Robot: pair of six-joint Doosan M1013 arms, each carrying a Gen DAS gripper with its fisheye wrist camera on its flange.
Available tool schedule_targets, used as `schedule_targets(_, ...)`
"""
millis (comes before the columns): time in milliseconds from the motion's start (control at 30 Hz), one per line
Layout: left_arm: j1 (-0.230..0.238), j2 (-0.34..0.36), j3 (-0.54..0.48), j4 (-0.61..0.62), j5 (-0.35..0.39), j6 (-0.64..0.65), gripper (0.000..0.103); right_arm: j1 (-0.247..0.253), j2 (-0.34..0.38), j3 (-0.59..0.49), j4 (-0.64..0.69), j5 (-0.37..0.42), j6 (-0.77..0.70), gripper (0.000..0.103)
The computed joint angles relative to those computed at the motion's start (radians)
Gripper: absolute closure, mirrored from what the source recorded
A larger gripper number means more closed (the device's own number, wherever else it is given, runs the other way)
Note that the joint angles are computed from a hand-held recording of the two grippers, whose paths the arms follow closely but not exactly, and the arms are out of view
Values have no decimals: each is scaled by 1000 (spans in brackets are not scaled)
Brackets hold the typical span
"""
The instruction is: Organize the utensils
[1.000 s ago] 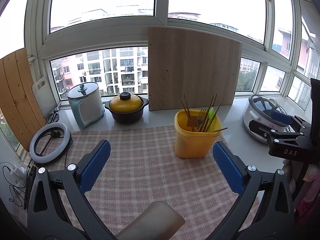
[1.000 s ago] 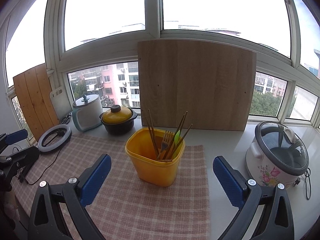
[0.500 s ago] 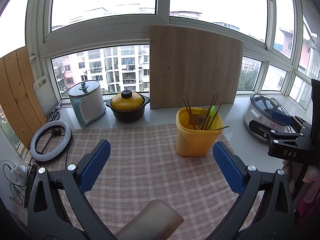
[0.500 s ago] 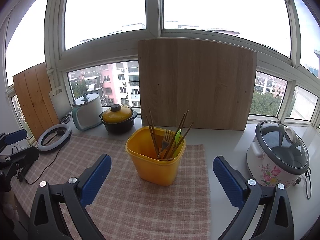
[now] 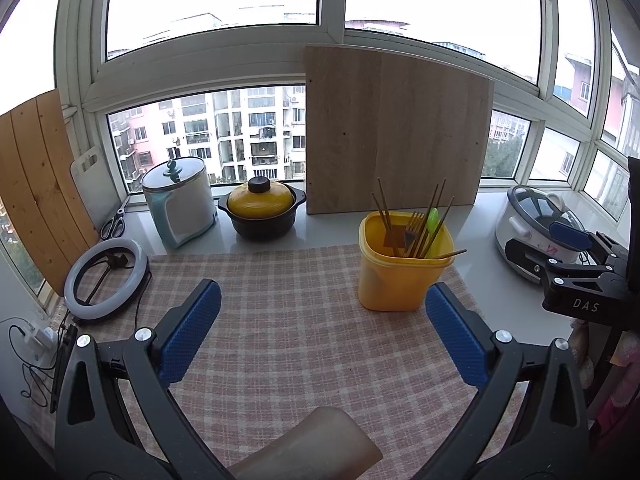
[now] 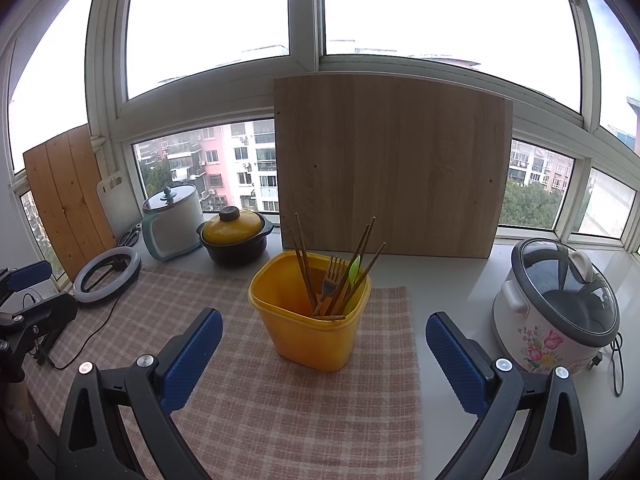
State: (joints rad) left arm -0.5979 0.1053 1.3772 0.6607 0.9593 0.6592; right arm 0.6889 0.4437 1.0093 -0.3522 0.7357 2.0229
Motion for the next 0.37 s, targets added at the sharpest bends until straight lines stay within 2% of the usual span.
schedule_targets(367, -1, 1, 3, 34, 4, -29, 0, -1, 4, -3, 5, 4, -3, 0)
